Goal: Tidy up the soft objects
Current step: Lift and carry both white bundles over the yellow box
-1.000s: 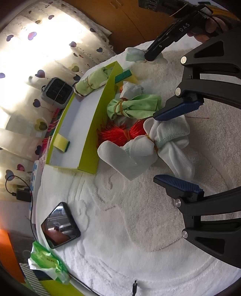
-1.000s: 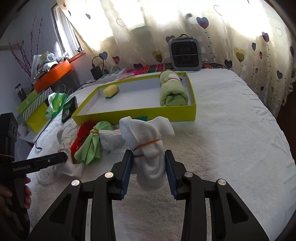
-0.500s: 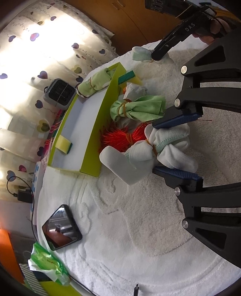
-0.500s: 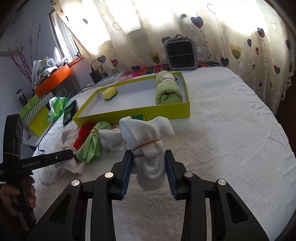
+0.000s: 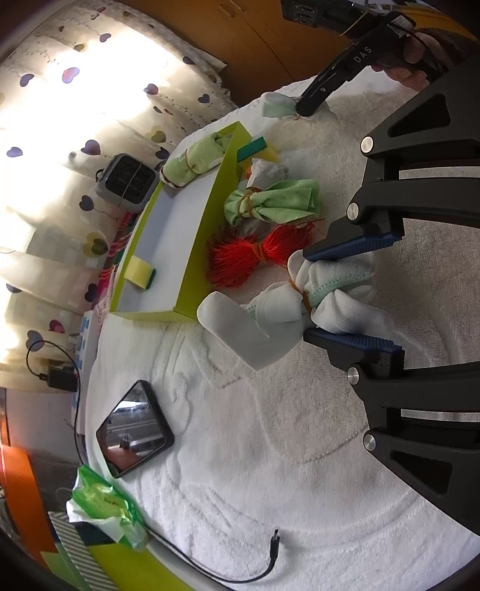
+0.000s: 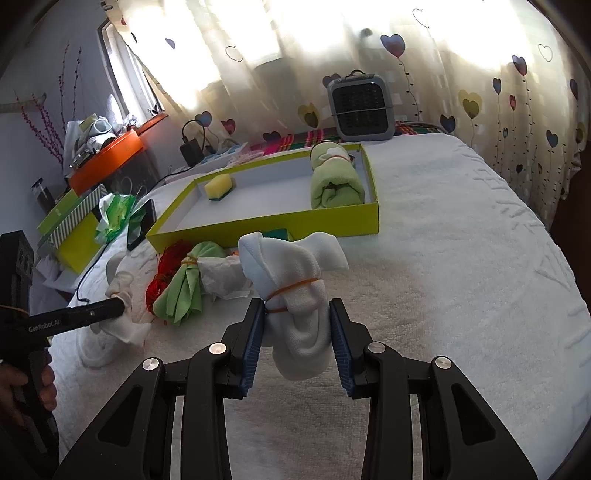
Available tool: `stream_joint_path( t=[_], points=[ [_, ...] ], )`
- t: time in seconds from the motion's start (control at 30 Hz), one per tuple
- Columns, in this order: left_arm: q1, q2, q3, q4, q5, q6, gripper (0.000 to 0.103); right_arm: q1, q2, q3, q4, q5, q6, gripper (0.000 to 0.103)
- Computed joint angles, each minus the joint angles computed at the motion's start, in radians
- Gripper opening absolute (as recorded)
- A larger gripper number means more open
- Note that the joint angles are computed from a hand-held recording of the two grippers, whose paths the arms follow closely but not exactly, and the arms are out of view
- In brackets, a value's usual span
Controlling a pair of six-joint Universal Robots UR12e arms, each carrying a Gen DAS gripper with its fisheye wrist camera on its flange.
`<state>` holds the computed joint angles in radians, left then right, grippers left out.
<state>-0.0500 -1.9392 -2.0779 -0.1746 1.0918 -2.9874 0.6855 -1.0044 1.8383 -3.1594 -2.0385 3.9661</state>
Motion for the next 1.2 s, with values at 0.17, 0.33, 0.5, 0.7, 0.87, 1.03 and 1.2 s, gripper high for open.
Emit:
stream_joint_path(
  t=[0.17, 0.33, 0.5, 0.7, 0.87, 1.03, 1.2],
  points=[
    [-0.003, -0.003, 0.000, -0.007, 0.011, 0.012, 0.036, 0.001, 0.000, -0.002, 0.003, -0.001, -0.001, 0.037],
    [-0.004, -0.005, 0.001, -0.007, 0.014, 0.018, 0.036, 0.002, -0.001, -0.002, 0.010, -0.002, 0.003, 0.037],
    [-0.006, 0.000, 0.002, -0.006, 0.011, 0.026, 0.036, 0.006, -0.004, -0.006, 0.021, -0.009, 0.000, 0.037],
    [-0.008, 0.012, 0.000, 0.004, 0.005, 0.039, 0.036, 0.010, -0.008, -0.012, 0.024, -0.023, -0.011, 0.037],
    [-0.010, 0.021, 0.001, 0.016, 0.011, 0.046, 0.036, 0.011, -0.009, -0.019, 0.022, -0.033, -0.019, 0.037],
    [-0.009, 0.028, 0.005, 0.028, 0.000, 0.053, 0.036, 0.012, -0.009, -0.030, 0.027, -0.040, -0.038, 0.037],
    [-0.011, 0.030, 0.016, 0.026, -0.010, 0.067, 0.036, 0.012, -0.011, -0.041, 0.035, -0.046, -0.049, 0.037]
  ],
)
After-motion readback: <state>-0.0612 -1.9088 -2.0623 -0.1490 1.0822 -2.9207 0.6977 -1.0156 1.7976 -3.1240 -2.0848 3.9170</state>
